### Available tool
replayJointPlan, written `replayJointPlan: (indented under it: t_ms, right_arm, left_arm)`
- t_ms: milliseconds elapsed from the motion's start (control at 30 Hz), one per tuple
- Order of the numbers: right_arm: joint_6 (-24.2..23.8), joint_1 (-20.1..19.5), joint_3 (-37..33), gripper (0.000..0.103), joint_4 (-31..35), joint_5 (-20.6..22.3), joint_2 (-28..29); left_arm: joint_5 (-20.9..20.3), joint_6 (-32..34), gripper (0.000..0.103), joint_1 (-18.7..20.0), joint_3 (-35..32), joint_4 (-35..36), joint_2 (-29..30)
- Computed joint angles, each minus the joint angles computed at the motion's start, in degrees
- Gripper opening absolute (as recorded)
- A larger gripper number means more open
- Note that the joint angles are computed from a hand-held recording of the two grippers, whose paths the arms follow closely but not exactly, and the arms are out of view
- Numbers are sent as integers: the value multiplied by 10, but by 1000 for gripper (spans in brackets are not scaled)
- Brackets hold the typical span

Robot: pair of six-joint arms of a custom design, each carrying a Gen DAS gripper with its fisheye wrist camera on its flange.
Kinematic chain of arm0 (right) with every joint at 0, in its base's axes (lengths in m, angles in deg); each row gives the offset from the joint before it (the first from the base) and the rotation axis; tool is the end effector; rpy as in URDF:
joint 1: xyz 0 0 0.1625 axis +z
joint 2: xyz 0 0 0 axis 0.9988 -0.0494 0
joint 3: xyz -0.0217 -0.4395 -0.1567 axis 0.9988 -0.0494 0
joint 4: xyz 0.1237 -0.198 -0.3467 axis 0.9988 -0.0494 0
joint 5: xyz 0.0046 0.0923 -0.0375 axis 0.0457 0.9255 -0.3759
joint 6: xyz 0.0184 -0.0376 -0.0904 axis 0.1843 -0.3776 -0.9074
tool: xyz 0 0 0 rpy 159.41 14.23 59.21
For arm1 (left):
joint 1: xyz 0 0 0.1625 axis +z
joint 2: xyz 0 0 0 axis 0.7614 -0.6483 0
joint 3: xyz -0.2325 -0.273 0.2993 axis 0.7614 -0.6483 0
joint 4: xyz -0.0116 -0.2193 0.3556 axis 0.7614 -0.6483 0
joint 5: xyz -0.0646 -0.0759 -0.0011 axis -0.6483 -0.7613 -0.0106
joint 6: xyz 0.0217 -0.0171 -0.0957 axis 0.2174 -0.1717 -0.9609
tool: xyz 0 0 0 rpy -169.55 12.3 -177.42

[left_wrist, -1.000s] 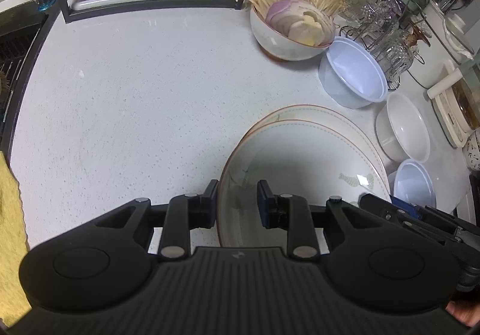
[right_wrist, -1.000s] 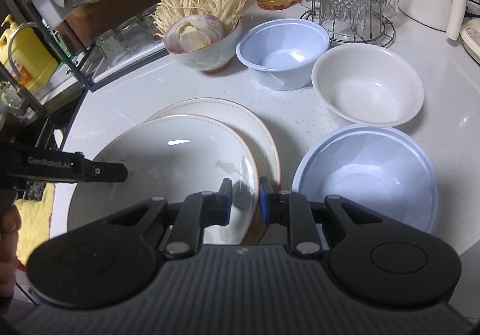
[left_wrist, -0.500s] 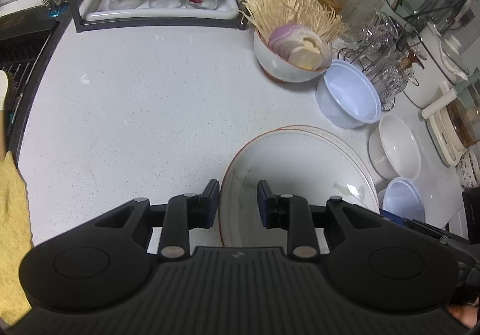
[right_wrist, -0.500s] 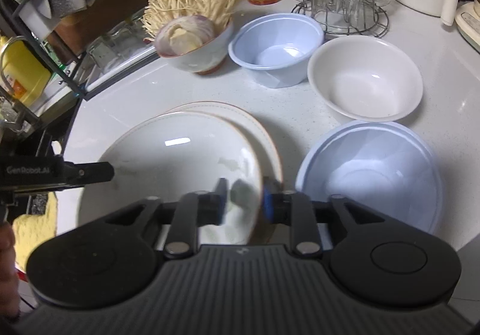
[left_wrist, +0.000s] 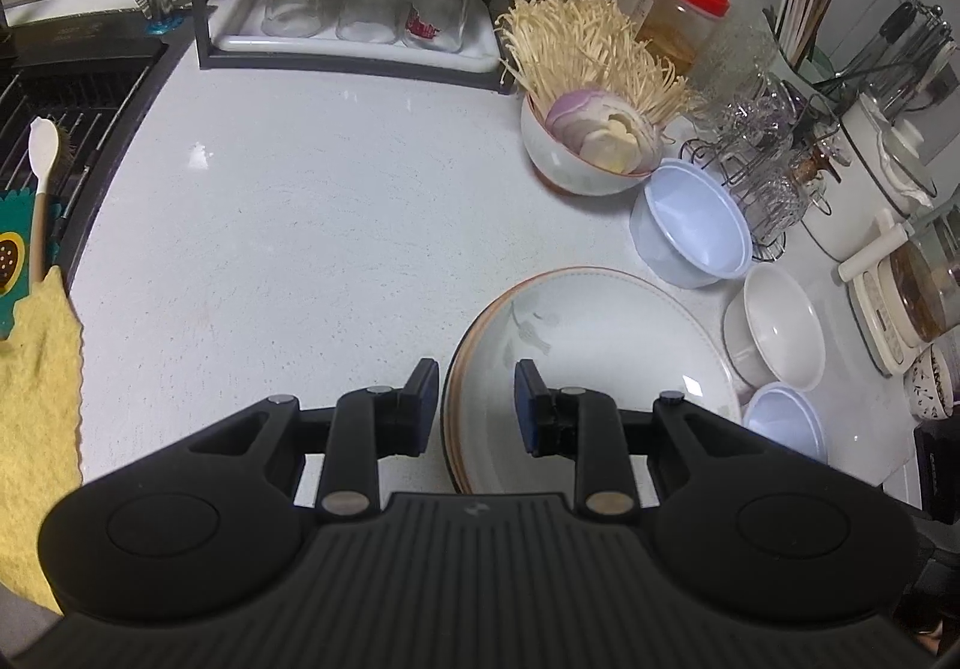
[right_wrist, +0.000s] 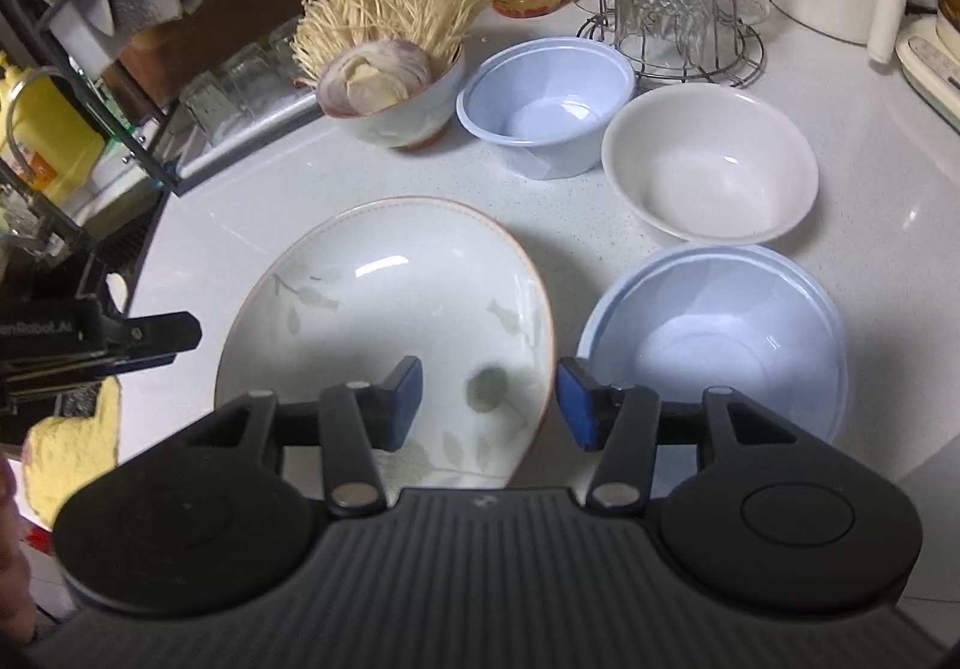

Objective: Organize plates and bowls
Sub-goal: 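Lower the leaf-print plate onto the plate stack and open both tools, then pull both tools back and move them toward the light blue bowls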

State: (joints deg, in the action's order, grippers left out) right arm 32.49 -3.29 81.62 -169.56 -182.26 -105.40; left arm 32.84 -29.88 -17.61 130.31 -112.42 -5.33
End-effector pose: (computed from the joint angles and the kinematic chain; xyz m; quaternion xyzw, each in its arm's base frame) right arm 0.0568 -0.4956 0.3674 0.1582 -0.9330 0.2514 0.2033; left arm -0.4008 -0.4960 0.0605 -0.0616 0.9034 -0.3283 0.2688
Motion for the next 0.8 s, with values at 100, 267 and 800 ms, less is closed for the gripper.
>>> replayJointPlan:
  t_ms: [100,267,800]
  right_arm:
    - [-23,1,4,53,-10,12,-10]
    - [-62,6,9,53,-12,41,-32]
    - [-89,4,-14,53,42,147,-137]
  left_arm:
    - [8,-15,31,-10,-3,13,1]
    - [20,-33,31,-31,-13,28,0]
    - [56,-22,31,-103,-77,56,6]
